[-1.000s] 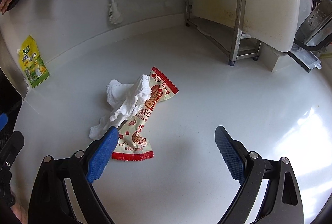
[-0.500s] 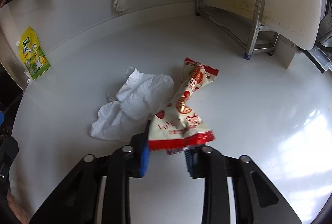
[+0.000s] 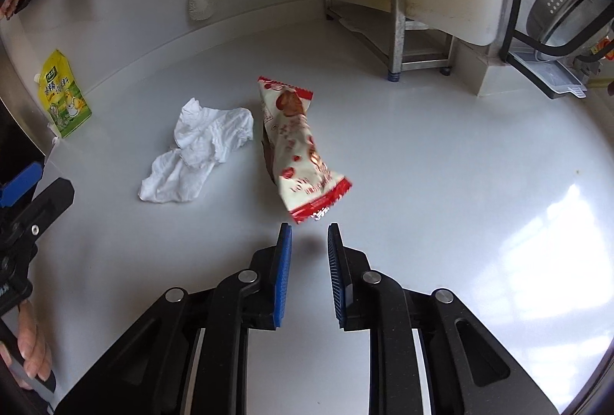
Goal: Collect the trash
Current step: 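Grasp the snack wrapper with the right tool while the left tool grasps the white tissue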
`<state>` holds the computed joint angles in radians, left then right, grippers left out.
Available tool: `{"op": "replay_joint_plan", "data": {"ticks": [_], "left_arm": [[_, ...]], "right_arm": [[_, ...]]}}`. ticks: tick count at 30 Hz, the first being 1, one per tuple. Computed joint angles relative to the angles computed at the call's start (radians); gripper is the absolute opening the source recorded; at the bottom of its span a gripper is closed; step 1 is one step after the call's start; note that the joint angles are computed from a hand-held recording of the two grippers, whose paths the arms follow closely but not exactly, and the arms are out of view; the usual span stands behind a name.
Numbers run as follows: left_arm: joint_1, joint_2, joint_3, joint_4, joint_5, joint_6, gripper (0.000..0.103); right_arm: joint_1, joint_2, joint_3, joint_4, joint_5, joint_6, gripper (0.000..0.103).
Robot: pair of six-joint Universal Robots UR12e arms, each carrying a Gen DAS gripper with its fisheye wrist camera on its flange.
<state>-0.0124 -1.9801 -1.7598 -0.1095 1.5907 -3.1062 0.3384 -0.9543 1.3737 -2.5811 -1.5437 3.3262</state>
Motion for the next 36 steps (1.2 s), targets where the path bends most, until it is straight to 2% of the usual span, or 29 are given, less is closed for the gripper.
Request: {"op": "replay_joint_plan", "data": {"ticks": [1,2,3,5,8,14,17,22,24,26,33,36], "left_arm": [[-0.002,-0.002,0.002,-0.001,0.001,-0.005,0.097],[-0.002,-0.005,0.006,-0.004,-0.003,-0.009,0.096],[-0.003,-0.007,0.011,-0.005,-0.003,-0.011,0.096],[-0.007,-0.013,0.018,-0.002,0.0,-0.009,0.096],[-0.011,-0.022,0.034,-0.005,0.004,0.005,0.096],[-0.009,-0.052,0.092,-0.089,-0.003,-0.002,0.096],[-0.019,-0.07,0.123,-0.143,0.052,-0.014,0.096],[-0.012,-0.073,0.125,-0.153,0.007,-0.029,0.096],[-0.013,-0.073,0.124,-0.15,-0.005,-0.024,0.096],[-0.015,-0.075,0.122,-0.144,-0.008,-0.016,0.096],[-0.023,-0.081,0.129,-0.145,-0.052,-0.009,0.096],[-0.027,-0.093,0.152,-0.183,-0.067,-0.022,0.096]], "right_arm": [[-0.002,-0.006,0.01,-0.016,-0.004,-0.007,0.032],[-0.002,-0.011,0.021,-0.045,-0.018,-0.011,0.048],[-0.001,-0.016,0.031,-0.076,-0.039,-0.01,0.053],[-0.006,-0.02,0.04,-0.114,-0.035,-0.005,0.055],[-0.014,-0.011,0.019,-0.112,-0.011,0.004,0.056],[-0.009,0.05,-0.088,-0.012,-0.015,-0.022,0.057],[-0.006,0.076,-0.131,0.03,-0.034,-0.023,0.057],[-0.008,0.104,-0.174,0.072,-0.015,-0.026,0.056],[-0.007,0.109,-0.178,0.072,-0.021,-0.03,0.049],[-0.01,0.108,-0.176,0.068,-0.005,-0.029,0.03],[-0.023,0.081,-0.134,0.037,0.004,-0.004,0.028],[-0.031,0.068,-0.114,0.028,0.01,0.01,0.028]]}}
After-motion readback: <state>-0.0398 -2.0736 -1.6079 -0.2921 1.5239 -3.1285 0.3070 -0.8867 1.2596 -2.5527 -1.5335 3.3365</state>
